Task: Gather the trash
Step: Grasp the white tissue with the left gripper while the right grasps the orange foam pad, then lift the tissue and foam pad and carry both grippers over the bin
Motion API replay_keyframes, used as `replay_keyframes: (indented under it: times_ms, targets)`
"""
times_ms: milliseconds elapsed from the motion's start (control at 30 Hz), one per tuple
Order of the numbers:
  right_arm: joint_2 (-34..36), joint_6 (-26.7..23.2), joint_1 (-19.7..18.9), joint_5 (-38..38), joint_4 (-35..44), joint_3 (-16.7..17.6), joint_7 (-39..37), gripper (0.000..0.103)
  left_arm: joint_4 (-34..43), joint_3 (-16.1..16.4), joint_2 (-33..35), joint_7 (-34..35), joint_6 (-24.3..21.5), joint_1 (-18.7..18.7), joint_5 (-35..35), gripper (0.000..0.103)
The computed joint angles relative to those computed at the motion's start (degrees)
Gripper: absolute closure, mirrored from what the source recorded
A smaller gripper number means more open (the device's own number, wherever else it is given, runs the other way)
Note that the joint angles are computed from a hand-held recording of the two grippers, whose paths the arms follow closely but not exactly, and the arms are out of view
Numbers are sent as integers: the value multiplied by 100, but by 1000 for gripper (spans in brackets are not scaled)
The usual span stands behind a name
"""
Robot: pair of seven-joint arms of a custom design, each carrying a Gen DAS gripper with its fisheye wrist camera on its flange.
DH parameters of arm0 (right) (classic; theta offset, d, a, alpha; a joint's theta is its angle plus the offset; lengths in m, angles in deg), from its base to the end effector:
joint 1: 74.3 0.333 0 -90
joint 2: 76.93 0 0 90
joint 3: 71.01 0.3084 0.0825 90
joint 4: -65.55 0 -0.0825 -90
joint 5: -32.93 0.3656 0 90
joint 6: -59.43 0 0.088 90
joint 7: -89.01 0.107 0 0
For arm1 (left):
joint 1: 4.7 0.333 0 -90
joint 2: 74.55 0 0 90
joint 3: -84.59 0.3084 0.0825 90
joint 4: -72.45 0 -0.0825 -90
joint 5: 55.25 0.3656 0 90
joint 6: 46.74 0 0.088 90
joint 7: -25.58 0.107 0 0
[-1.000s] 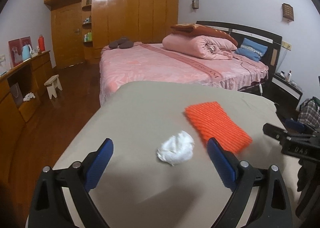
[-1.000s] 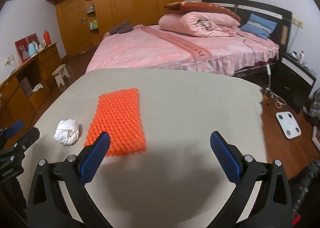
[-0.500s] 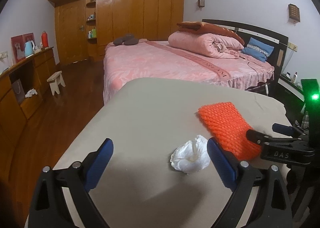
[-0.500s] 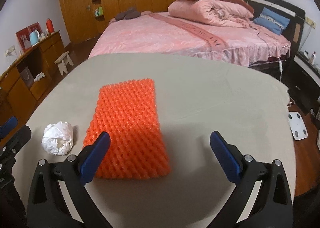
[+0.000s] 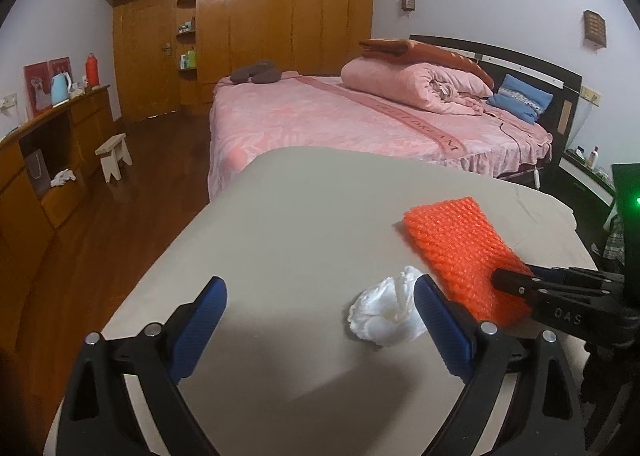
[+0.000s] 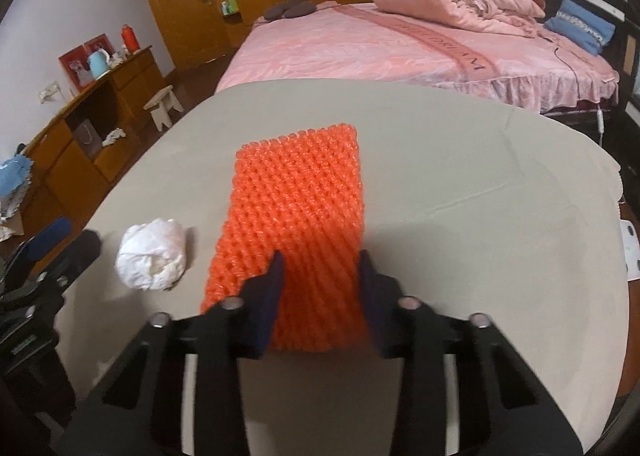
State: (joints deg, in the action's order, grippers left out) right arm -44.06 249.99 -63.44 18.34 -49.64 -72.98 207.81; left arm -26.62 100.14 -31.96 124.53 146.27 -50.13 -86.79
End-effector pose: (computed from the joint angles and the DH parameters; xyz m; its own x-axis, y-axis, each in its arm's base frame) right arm 0.6222 0.1265 0.2591 0.0025 -0.9832 -0.1826 -0.7539 0.1181 -0.6463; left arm 0.6089 -0.3273 0.2846 -0.2596 -0.9645 0.0482 -0.5893 0.1187 -0.7991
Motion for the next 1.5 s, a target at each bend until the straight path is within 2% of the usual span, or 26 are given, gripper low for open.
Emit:
replay_keyframes:
  times_ms: [133,233,333,367,500,567,600,667,700,733,767,800,867,900,967,1067,1100,1200,1333,1400,1433,1500]
  targets:
    - [-161,108,-100,-47,-221,80,-34,88,250,-310,62,-84,-273,288,248,10]
    - [-300,227,-103,-5,-438,33,0,88,527,-262,210,-312,-598,279,469,10]
    - [-475,303,212,180,-703,-337,13,88,815,-238,360,-508,-975,293,740,11]
    - [-511,305,295,237,-757,-433,1,88,939,-190,422,-585,-1189,274,841,14]
    - [-627,444,299,368,-1009,-492,-30,88,1253,-506,526,-607,-1763,559,1240,40]
    - [-638,485,286,407,-1065,-491,-67,85,1338,-725,541,-575,-1893,732,1396,49]
    - [-638,492,271,424,-1072,-482,-81,84,1350,-771,544,-605,-1920,771,1471,57]
    - [-635,509,362,516,-1095,-559,-114,79,1281,-909,500,-659,-1841,881,1578,62]
    - [-639,500,469,600,-1103,-650,-136,70,1173,-999,446,-672,-1712,955,1617,64]
    - [-649,545,489,643,-1123,-658,-141,66,1068,-1040,396,-723,-1562,987,1661,65]
    - [-655,562,540,698,-1125,-694,-161,54,944,-991,339,-827,-1373,948,1706,65]
    - [-662,582,644,786,-1136,-778,-189,38,854,-910,297,-940,-1241,884,1758,65]
    - [-674,657,855,997,-1170,-922,-233,23,637,-759,187,-1149,-1033,772,1853,65]
    - [-657,677,1026,1133,-1164,-1046,-291,21,573,-678,153,-1232,-992,719,1887,65]
    - [-611,561,1042,1170,-1067,-1013,-390,17,391,-314,86,-1453,-896,431,1905,65]
    - [-512,234,926,1119,-830,-836,-356,12,196,-45,-6,-1583,-778,241,1911,65]
    - [-458,67,1077,1163,-730,-964,-313,12,147,38,-27,-1601,-771,180,1903,65]
    - [-301,-172,1151,1063,-476,-981,-106,11,65,189,-63,-1635,-780,90,1892,65]
    - [-60,-523,1800,897,-210,-1614,260,11,-24,165,-120,-1657,-723,152,1843,65]
    - [-5,-501,1951,746,-210,-1769,396,11,-25,145,-129,-1652,-722,178,1815,65]
    - [5,-466,2000,672,-227,-1825,460,13,-39,121,-139,-1644,-708,199,1806,65]
    - [-12,-371,2043,550,-292,-1876,548,28,-72,70,-160,-1622,-685,233,1783,65]
